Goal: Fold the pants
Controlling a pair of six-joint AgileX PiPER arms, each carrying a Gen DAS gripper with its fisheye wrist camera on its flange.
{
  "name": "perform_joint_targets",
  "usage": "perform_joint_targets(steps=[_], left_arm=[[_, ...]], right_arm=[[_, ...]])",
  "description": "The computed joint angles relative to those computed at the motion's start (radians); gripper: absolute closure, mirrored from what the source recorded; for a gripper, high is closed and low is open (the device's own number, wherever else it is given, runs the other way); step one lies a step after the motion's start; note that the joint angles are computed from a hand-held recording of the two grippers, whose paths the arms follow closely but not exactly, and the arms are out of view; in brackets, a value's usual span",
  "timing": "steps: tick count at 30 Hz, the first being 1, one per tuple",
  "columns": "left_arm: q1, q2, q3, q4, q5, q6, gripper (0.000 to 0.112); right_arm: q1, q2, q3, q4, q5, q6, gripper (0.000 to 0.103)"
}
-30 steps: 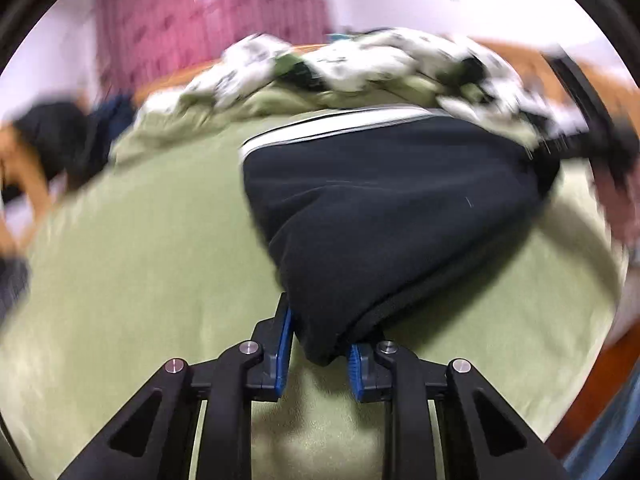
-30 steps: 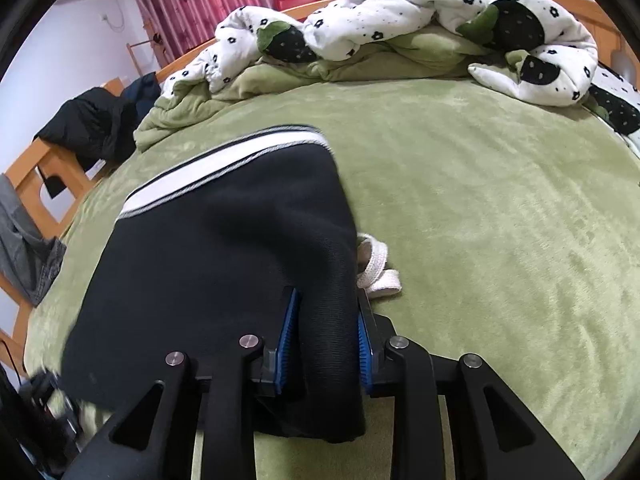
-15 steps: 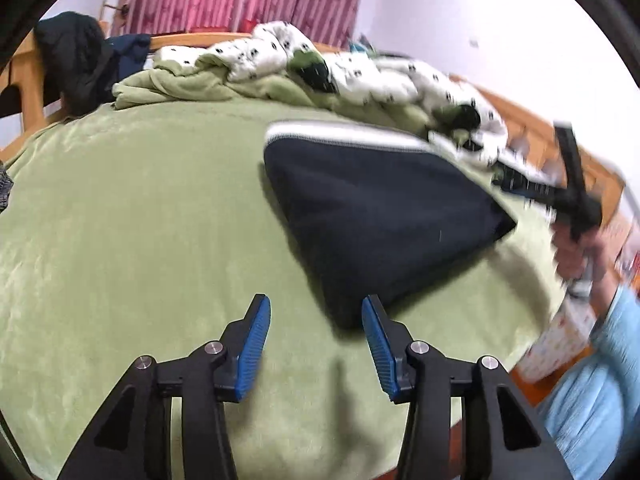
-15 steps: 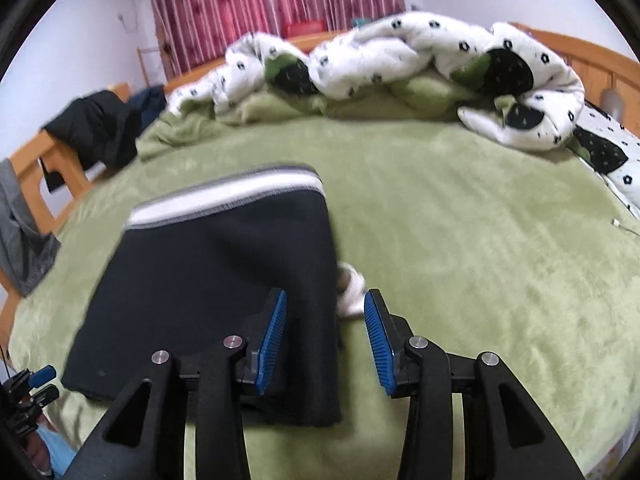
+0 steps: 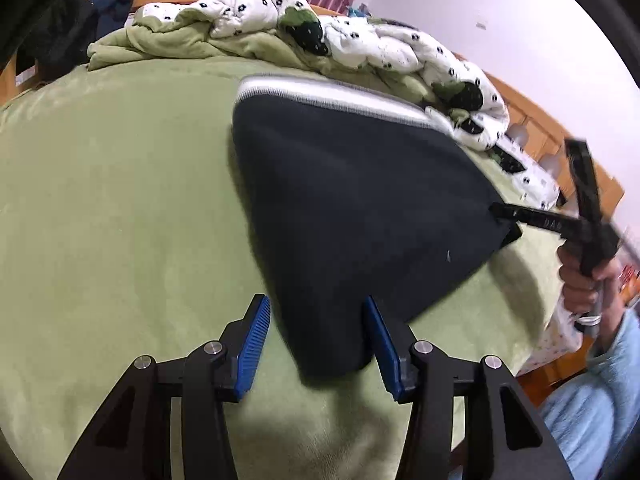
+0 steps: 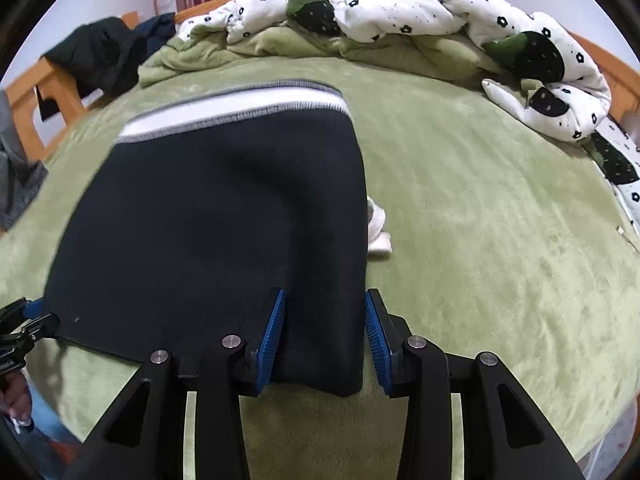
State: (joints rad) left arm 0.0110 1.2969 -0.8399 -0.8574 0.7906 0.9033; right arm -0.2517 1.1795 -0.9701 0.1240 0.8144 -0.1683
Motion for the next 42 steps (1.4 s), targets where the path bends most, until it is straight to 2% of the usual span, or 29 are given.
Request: perform_joint_targets(steps=[1, 3, 5, 8, 11, 14, 18, 21, 23, 26, 28, 32, 34, 36, 38, 40, 42], left_arm=[[0.005, 0.004, -0.026, 0.007, 0.0, -0.011, 0.061], [0.002, 0.051, -0.114, 0.033, 0.007, -0.048, 0.056], [-0.026, 0.126, -0.222, 0.085, 0.016, -0.134, 0.055], [-0.072, 0.257, -0.384, 0.15, 0.032, -0.25, 0.055], [-0.116, 0.402, -0.538, 0.213, 0.059, -0.342, 0.055], [-0.126, 0.543, -0.664, 0.216, 0.128, -0.389, 0.052], [-0.102, 0.638, -0.69, 0.056, 0.151, -0.336, 0.056], [-0.117, 0.634, -0.668, 0.036, 0.114, -0.299, 0.061], [-0.115, 0.636, -0.673, 0.034, 0.126, -0.295, 0.066], [-0.102, 0.661, -0.737, 0.05, 0.185, -0.365, 0.075], [-0.103, 0.655, -0.753, 0.065, 0.197, -0.409, 0.081], [-0.077, 0.619, -0.731, 0.006, 0.208, -0.368, 0.088], [-0.047, 0.607, -0.73, -0.052, 0.251, -0.357, 0.09], [-0.013, 0.591, -0.728, -0.097, 0.303, -0.346, 0.09], [0.01, 0.563, -0.71, -0.096, 0.316, -0.331, 0.091], [0.064, 0.526, -0.685, -0.096, 0.341, -0.281, 0.091], [0.137, 0.521, -0.696, -0.085, 0.393, -0.252, 0.091]], right_arm=[[-0.003, 0.005, -0.016, -0.003, -0.005, -0.006, 0.055], [-0.007, 0.023, -0.039, -0.013, -0.052, 0.001, 0.039], [-0.058, 0.095, -0.102, 0.087, -0.061, -0.069, 0.037], [-0.121, 0.253, -0.234, 0.253, -0.005, -0.158, 0.037], [-0.125, 0.396, -0.345, 0.293, 0.052, -0.188, 0.033], [-0.157, 0.528, -0.474, 0.359, 0.165, -0.282, 0.029], [-0.15, 0.572, -0.523, 0.357, 0.216, -0.312, 0.029], [-0.163, 0.606, -0.543, 0.399, 0.277, -0.318, 0.029], [-0.176, 0.621, -0.53, 0.449, 0.297, -0.345, 0.029], [-0.21, 0.648, -0.529, 0.551, 0.344, -0.392, 0.041], [-0.22, 0.637, -0.514, 0.572, 0.344, -0.399, 0.048], [-0.239, 0.556, -0.44, 0.618, 0.298, -0.399, 0.061], [-0.242, 0.499, -0.391, 0.643, 0.267, -0.371, 0.066], [-0.251, 0.444, -0.346, 0.699, 0.248, -0.364, 0.078], [-0.239, 0.387, -0.32, 0.745, 0.236, -0.324, 0.078], [-0.162, 0.332, -0.305, 0.686, 0.185, -0.252, 0.079], [-0.098, 0.305, -0.307, 0.655, 0.185, -0.191, 0.079]])
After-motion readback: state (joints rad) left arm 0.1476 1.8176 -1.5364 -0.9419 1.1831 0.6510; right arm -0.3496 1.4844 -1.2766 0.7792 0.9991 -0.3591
